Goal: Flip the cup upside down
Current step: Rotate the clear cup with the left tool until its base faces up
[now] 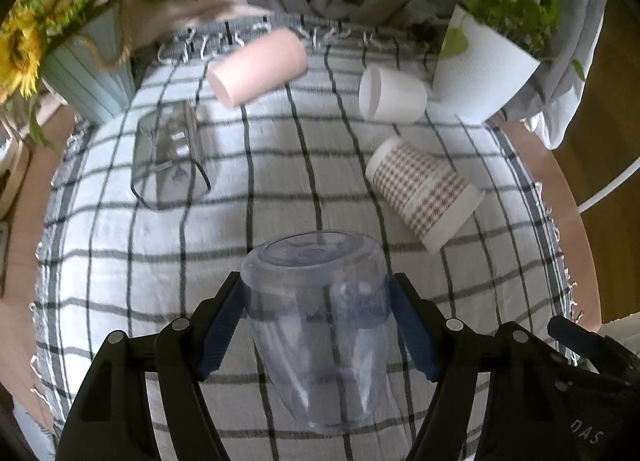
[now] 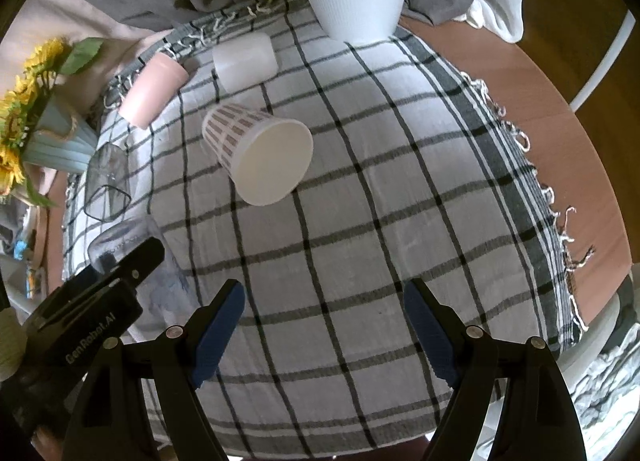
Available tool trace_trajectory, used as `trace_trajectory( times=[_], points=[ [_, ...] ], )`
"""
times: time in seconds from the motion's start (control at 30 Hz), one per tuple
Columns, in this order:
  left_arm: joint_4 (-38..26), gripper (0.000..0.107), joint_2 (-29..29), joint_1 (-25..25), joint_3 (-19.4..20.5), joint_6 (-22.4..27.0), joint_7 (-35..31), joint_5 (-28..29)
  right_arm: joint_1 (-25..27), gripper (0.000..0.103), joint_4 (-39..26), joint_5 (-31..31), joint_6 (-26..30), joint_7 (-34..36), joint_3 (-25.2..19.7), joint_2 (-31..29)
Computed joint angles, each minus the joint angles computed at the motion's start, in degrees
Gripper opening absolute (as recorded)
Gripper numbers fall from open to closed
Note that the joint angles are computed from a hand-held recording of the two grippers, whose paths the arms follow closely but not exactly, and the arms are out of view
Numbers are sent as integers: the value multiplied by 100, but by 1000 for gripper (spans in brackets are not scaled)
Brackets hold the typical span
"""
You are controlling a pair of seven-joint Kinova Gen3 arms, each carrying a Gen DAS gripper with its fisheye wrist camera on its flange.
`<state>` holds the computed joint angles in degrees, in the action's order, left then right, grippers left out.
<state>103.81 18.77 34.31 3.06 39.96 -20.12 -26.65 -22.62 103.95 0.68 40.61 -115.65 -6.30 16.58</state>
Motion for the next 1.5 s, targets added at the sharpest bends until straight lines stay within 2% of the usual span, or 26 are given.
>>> trace_trajectory(
  times=[0.17,0.4,0.63,0.83,1.2,1.5],
  points=[
    [42,72,-8,411,-188,87,609,-737,-54,82,48,137,-92,-74,34,-98],
    [229,72,-137,710,-39,298,1290,-1304,-39,82,170,245,-117,-68,12,-177],
    [307,72,-303,734,257,563,1659,-1285,80,82,298,30,-115,273,-72,-220],
    [430,71,-451,711,426,497,1815,-1178,128,82,356,-118,-120,513,-103,-273],
    [613,72,-571,568,505,159,1936,-994,63,82,358,-64,-55,526,-70,-326],
    [473,80,-482,791,487,512,2291,-1114,97,82,397,19,-9,576,-61,-362]
  ],
)
